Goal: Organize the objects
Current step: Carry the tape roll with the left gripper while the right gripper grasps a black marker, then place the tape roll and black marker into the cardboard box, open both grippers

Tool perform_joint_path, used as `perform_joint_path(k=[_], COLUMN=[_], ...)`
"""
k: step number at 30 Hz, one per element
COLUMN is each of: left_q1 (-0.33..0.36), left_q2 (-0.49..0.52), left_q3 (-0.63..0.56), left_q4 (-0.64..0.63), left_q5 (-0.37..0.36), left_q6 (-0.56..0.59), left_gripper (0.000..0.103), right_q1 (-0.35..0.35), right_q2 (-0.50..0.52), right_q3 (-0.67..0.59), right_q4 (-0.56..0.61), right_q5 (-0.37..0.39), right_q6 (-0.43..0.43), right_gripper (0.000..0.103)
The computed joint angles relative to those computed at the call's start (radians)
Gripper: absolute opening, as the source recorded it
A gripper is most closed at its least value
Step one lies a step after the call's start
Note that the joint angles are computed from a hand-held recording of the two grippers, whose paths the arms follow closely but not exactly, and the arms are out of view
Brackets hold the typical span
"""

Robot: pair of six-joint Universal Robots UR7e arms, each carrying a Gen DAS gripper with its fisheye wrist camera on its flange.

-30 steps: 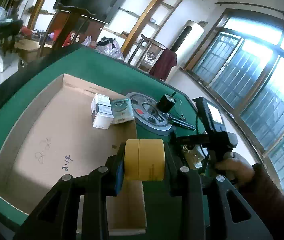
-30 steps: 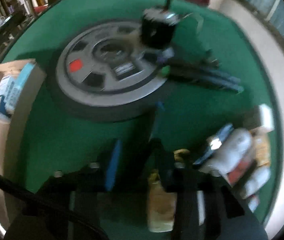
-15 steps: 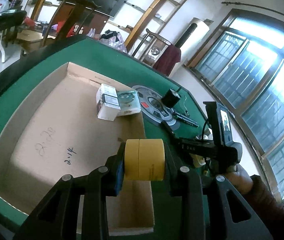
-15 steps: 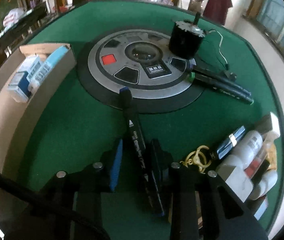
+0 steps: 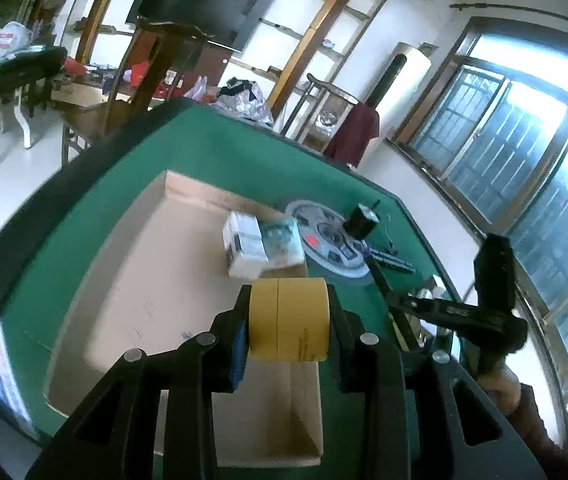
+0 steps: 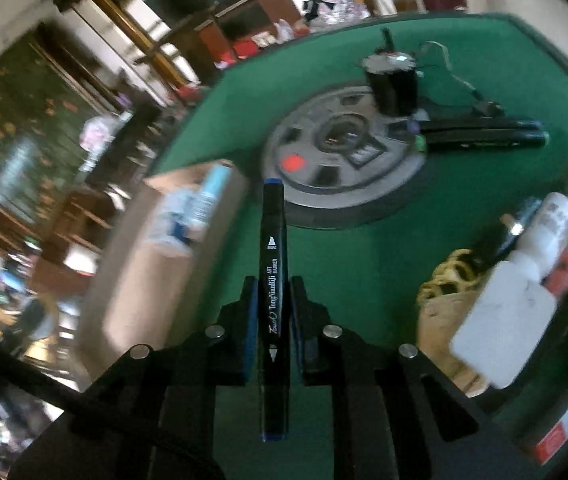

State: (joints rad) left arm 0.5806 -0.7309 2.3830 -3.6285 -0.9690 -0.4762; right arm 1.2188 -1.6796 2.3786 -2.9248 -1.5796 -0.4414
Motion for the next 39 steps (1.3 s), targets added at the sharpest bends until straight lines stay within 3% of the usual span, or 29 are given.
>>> perform_joint_path(k=[4, 10, 15, 20, 33, 36, 39], left_q1=[0.044, 0.189, 0.305, 0.356, 0.393, 0.39, 0.364], left_q2=[-0.032, -0.007, 0.047, 0.086, 0.103, 0.092, 0.076], left_q3=[-0.069, -0.238, -0.36, -0.426, -0.445, -0.439, -0.412], left_q4=[0.118, 0.313, 0.382, 0.422, 0.404, 0.413, 0.401], left_q5=[0.029, -0.013, -0.066, -0.085, -0.142, -0.153, -0.118], left_q6=[0.062, 0.111, 0.084, 0.075, 0.093, 0.078, 0.056], left_gripper=[0.028, 0.028, 0.028, 0.028, 0.03, 0.038, 0.051], right_q1=[0.049, 0.167, 0.237, 0.289, 0.316, 0.319, 0.325], right_q2=[0.032, 0.232, 0.437, 0.547, 0.604, 0.589, 0.55], right_q3=[-0.045, -0.169, -0.289, -0.367, -0.393, -0.381, -0.345], right_q4=[0.082, 0.108, 0.08, 0.055, 0.004, -0.008, -0.048], right_q5=[0.077, 0.102, 0.052, -0.057, -0.17, -0.188, -0.199], right_q6=[0.05, 0.171, 0.28, 0.309, 0.299, 0.274, 0.229], right_gripper=[0.012, 0.013, 0.013, 0.013, 0.013, 0.016, 0.029])
